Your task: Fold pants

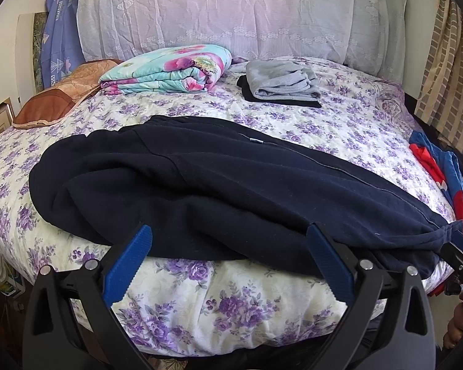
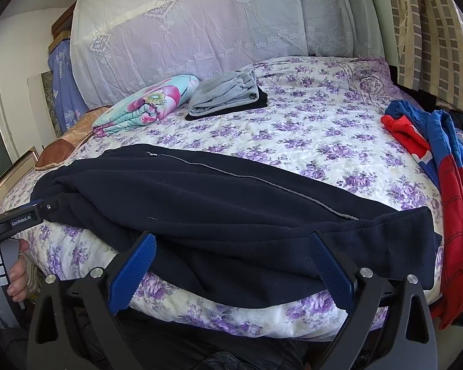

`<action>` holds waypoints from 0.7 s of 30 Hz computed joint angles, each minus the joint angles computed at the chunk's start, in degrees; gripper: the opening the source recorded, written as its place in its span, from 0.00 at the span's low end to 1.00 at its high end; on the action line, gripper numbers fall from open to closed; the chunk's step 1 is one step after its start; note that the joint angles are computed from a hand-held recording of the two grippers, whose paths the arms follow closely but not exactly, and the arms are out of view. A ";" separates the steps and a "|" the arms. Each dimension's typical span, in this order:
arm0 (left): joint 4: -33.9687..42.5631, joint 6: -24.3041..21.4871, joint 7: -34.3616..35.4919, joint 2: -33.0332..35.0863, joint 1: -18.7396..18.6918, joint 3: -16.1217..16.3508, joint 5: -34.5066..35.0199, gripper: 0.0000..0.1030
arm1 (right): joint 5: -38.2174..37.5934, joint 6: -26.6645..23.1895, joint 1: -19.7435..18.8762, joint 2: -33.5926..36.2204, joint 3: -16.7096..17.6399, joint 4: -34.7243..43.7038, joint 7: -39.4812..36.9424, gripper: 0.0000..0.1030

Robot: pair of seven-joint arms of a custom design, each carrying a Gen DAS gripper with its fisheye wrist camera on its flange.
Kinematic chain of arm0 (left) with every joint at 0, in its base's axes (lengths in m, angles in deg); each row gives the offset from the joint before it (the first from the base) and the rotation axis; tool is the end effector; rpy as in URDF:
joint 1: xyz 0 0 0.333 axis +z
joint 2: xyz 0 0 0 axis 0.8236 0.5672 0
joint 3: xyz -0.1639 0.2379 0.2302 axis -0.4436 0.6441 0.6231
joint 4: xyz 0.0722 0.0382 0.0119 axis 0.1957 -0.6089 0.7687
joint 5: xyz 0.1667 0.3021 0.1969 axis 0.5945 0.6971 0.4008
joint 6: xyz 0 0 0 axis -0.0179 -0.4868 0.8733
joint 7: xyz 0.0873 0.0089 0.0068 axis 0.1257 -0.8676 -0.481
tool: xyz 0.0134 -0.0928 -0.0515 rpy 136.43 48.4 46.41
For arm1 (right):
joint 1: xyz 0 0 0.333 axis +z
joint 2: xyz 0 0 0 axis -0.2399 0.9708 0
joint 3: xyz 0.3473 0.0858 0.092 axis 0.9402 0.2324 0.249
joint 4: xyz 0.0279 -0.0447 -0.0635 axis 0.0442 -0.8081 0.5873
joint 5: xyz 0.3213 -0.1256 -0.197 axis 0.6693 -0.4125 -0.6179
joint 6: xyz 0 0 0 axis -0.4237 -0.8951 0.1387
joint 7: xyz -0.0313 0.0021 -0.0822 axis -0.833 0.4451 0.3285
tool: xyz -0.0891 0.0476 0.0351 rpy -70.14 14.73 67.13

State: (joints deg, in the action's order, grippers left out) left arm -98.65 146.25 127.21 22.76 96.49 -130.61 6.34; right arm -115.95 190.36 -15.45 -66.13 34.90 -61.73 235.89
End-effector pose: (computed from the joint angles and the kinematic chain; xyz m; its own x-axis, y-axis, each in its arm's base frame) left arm 0.3859 -0.0657 0.4309 0.3126 -0.9477 0.0642 -0.5887 -0.2463 -0.7699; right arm 0.5205 0.0911 0.4252 0.4390 -0.8871 -0.1423 -0.5844 -0.1617 -0.7952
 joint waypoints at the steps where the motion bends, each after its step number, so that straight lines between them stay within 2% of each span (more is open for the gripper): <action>1: -0.02 0.09 -0.03 0.00 0.03 -0.03 0.02 0.95 | 0.12 -0.03 0.03 -0.01 0.02 -0.05 -0.09 0.96; 21: 0.11 -0.20 -0.36 -0.12 0.04 -0.03 0.36 0.95 | -0.52 -0.01 -0.02 0.11 -0.04 0.27 0.60 0.96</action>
State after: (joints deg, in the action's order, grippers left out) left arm -98.53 146.06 126.85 22.65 96.53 -130.64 6.69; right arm -116.47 190.35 -15.46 -66.02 34.86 -61.47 236.49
